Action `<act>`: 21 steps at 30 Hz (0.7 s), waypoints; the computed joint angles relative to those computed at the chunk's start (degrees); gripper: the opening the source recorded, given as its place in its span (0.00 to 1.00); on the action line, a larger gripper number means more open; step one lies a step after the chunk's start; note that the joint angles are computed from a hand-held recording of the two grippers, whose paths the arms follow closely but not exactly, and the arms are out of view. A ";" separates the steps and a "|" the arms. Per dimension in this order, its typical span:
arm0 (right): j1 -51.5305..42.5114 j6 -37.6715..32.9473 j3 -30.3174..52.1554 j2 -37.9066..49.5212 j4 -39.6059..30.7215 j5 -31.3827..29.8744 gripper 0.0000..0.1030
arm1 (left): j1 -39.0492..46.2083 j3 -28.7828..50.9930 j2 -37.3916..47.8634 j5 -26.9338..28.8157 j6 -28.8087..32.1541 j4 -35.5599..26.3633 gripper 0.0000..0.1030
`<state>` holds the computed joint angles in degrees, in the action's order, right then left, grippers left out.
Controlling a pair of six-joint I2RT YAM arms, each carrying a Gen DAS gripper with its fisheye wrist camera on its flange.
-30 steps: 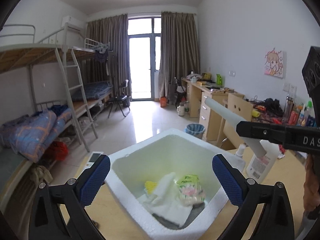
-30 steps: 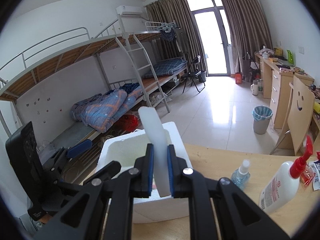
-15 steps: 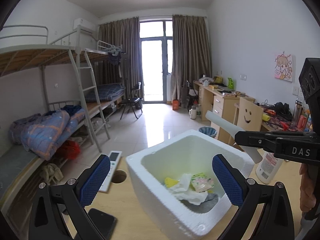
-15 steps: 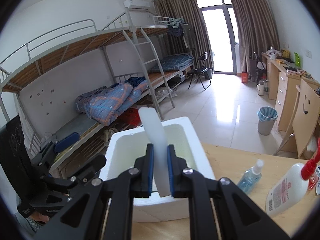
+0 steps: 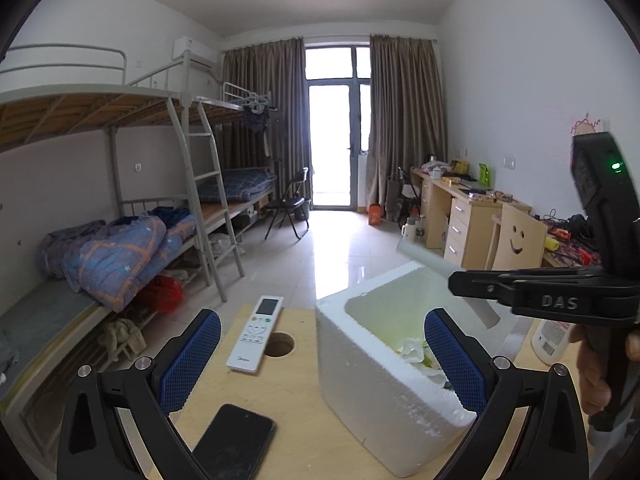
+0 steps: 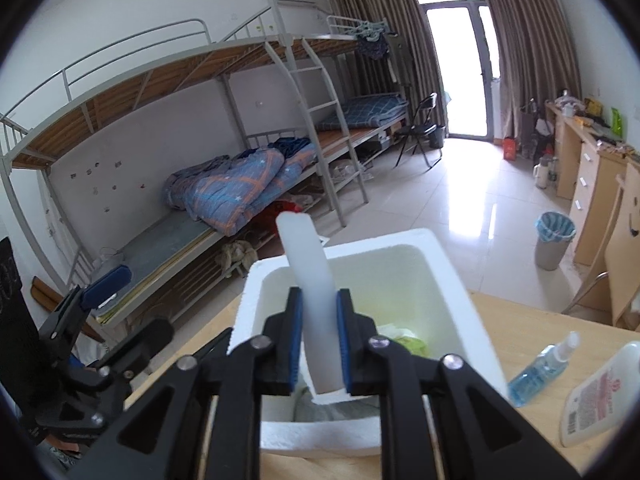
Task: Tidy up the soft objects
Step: 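Lower the white foam tube into the box and open the right tool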
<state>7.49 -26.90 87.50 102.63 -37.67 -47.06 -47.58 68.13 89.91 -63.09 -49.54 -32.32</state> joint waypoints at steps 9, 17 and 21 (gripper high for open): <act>-0.12 2.47 -3.33 -2.68 3.14 1.91 0.67 | -0.78 -1.51 -1.52 -0.79 -3.19 -2.28 0.99; -0.68 1.85 -5.87 -6.00 3.75 2.25 0.81 | -2.16 -1.50 -1.84 -1.70 -3.63 -2.93 0.99; -2.20 2.89 -8.22 -8.52 5.73 0.52 0.95 | -3.21 -1.01 -1.83 -1.87 -6.36 -5.35 0.99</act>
<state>5.29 -24.00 79.28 94.12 -31.95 -46.53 -50.80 67.12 88.08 -64.96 -55.89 -37.67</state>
